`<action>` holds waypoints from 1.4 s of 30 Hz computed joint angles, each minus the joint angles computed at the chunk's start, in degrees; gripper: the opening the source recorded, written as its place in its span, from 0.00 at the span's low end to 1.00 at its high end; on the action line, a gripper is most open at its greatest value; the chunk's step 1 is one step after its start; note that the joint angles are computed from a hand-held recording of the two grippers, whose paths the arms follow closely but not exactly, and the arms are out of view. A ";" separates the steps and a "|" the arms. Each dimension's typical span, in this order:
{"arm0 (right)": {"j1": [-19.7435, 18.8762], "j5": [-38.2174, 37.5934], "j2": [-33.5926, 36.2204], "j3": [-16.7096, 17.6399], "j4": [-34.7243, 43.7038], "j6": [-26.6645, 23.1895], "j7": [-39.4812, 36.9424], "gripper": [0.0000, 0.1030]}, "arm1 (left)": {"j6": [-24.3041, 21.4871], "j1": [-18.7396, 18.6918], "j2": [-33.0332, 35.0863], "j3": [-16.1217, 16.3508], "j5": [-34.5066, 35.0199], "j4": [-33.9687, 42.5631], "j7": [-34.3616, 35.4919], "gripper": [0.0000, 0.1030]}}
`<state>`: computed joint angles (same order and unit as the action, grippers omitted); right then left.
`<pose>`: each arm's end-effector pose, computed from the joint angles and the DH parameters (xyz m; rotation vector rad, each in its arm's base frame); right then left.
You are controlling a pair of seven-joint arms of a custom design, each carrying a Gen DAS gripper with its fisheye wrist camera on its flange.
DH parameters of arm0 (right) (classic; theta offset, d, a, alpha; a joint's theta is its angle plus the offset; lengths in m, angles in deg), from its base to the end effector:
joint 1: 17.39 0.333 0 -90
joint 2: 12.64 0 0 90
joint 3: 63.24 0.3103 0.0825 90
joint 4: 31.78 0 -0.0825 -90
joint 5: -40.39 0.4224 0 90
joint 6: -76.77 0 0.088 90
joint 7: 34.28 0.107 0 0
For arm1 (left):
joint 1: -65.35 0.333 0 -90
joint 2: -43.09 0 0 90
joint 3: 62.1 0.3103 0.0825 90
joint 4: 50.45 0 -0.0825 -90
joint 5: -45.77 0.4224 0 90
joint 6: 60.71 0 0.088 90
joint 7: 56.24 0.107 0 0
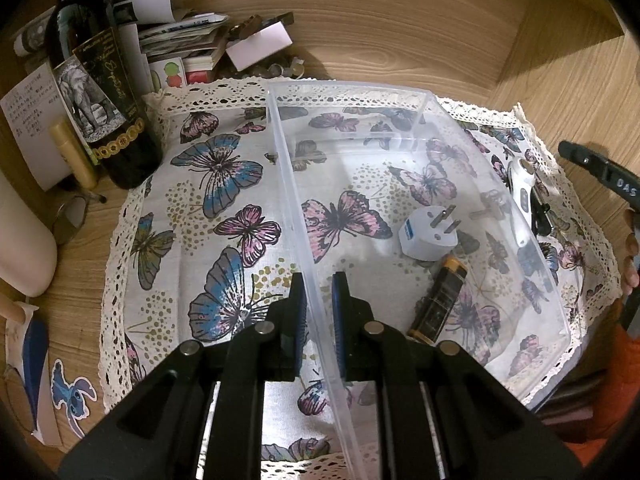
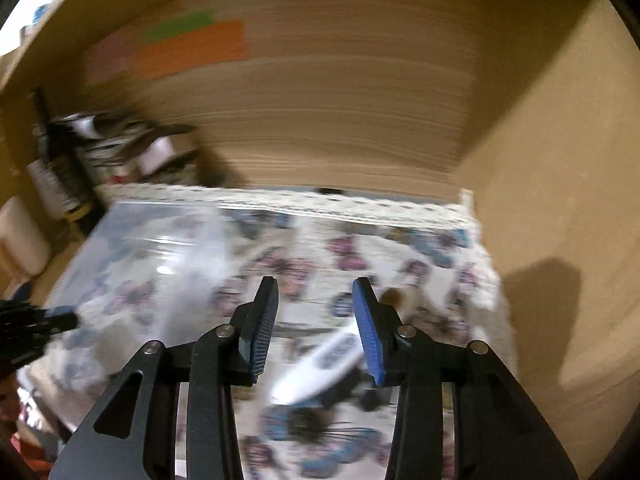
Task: Organize rigid objects
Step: 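Grasp the metal pen with the right gripper and lift it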
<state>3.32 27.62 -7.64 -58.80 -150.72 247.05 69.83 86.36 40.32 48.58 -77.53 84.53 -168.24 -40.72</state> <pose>0.5759 0.2860 0.4562 -1.9985 1.3346 -0.5745 0.4760 -0.4154 0.4083 -2.0086 1.8119 -0.6866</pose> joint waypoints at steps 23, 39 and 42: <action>-1.57 -10.05 2.71 -4.00 -0.92 -7.35 14.78 0.40 | -0.29 -0.14 0.10 0.01 0.08 0.22 0.12 0.12; -1.66 -4.54 5.00 -3.54 1.54 -6.92 10.06 0.14 | -0.35 -0.41 0.68 0.08 -0.52 0.73 0.48 0.13; -1.97 -3.99 1.99 -2.87 -0.84 -4.17 9.43 0.14 | -0.19 -0.40 0.72 0.17 -0.50 0.65 0.61 0.13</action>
